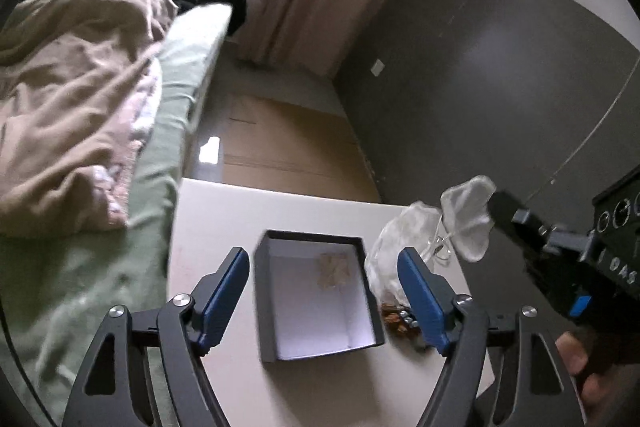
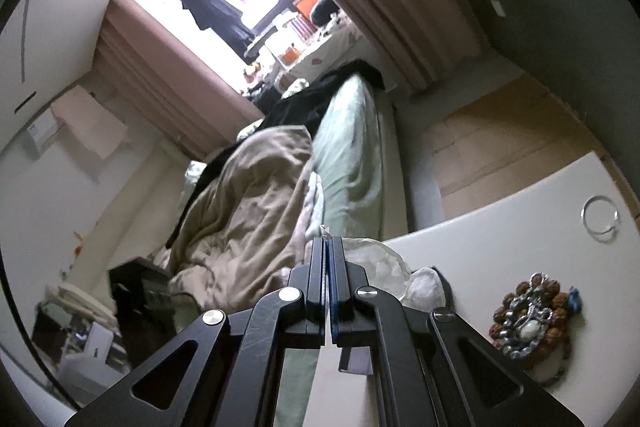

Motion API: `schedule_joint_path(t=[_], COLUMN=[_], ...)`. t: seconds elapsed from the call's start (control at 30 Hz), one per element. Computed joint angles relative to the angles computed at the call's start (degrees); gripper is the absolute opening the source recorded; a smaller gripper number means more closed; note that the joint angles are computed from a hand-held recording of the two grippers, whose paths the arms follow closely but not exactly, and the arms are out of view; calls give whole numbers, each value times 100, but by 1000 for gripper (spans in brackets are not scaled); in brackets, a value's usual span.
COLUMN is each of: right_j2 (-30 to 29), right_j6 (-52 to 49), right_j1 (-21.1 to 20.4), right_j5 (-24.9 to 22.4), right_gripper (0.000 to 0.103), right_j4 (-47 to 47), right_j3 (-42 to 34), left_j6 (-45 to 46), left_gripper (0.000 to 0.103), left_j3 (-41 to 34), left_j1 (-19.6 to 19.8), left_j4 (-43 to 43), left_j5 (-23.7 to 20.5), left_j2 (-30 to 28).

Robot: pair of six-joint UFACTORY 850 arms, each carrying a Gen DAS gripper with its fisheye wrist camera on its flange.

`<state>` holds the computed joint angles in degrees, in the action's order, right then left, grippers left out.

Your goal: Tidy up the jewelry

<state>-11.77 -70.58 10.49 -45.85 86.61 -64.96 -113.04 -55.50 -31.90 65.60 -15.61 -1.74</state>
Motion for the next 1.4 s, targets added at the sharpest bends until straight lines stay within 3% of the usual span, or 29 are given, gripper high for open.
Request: schedule_joint_path(t=[0.17,0.27,0.33,0.37,0.4,0.43,0.47,0.57,0.7,1.07,1.17,1.3,1.4], right_j2=[-146,-228,-340,-348,-274,-152,-60,-2,125,110,82,20,-68], right_j6=[-4,302,786,1024,1105,1101,1160,1297,1692,2406,2436,2465,2565], right_j1=[16,116,161,156,147,128,81,-167,-349,-870,-1008,-1175,-1264], right_j5=[-269,-170,-158,-48,204,526,731,622,880,699,631,468,415], right_gripper=[3,5,25,56,76,79,79,79,79,79,79,79,78], right_j4=[18,-525,-1057,-1280,-1331,-1304,-1363,-1507,-2039,-3184,-3267,-3287,-3375], right_j3=[-64,-210,-367,-397,-325,-208,-144,-146,-111,-159,-160,-191,-267], left_j6=[-213,-121,-165,-146,-92,-35,-12,-6,90,613,1050,2390,3568], left_gripper=[77,77,77,77,77,77,77,77,77,77,77,72,68], left_j3=[97,82,84,74,57,31,10,-71,-203,-639,-827,-1252,-1672], left_j1=[-39,-69,-89,-104,-130,-159,-171,-282,-385,-643,-701,-730,-762], left_j4=[166,74,105,82,34,2,14,105,82,-198,-552,-1825,-2761], left_j5=[-239,-277,-331,-353,-392,-436,-458,-579,-560,-293,-187,-57,-284], left_j2=[100,83,68,60,48,33,16,-22,-119,-503,-676,-1036,-1357])
